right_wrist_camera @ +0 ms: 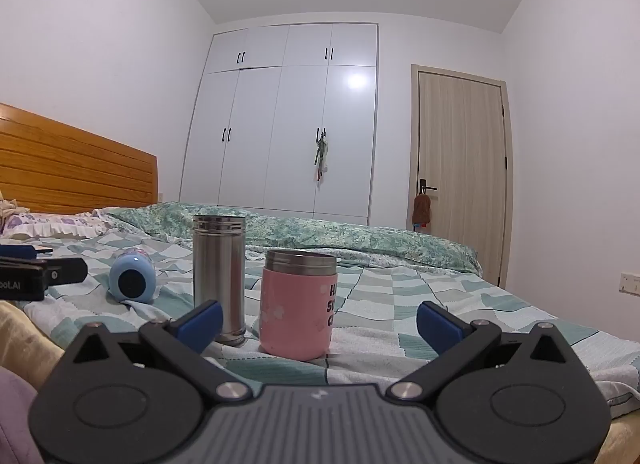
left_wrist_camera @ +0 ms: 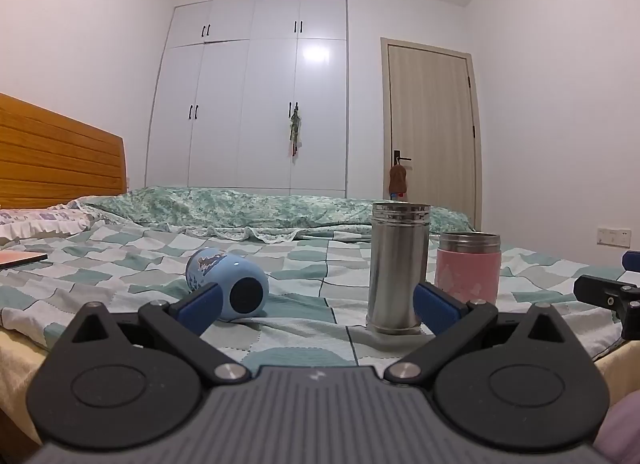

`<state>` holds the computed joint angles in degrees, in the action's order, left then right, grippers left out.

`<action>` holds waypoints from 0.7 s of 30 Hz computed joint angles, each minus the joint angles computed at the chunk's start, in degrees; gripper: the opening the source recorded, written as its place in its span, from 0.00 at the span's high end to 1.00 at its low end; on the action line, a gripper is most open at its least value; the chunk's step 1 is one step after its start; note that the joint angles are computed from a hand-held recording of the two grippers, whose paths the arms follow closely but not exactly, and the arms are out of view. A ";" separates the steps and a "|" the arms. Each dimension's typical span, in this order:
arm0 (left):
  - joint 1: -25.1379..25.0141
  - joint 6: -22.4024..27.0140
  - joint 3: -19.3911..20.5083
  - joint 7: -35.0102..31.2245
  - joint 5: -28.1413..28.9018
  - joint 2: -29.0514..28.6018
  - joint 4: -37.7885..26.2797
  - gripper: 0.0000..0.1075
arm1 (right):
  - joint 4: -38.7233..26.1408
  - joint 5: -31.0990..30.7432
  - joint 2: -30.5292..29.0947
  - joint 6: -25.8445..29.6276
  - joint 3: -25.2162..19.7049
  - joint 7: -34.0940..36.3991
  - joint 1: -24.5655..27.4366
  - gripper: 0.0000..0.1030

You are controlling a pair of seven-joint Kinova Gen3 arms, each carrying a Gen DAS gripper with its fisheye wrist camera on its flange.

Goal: Flip cup upright

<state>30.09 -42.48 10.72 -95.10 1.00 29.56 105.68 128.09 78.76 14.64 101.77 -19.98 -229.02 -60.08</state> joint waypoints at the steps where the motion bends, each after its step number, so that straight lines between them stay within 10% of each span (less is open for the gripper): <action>1: -0.55 0.17 0.10 0.43 -0.66 0.02 -0.13 0.04 | 0.00 0.00 0.03 0.04 -0.01 -0.02 -0.01 0.00; 21: -0.08 0.43 -0.06 0.09 -0.13 -0.16 -0.12 0.04 | -0.10 -0.04 0.04 0.08 -0.03 0.04 -0.06 0.00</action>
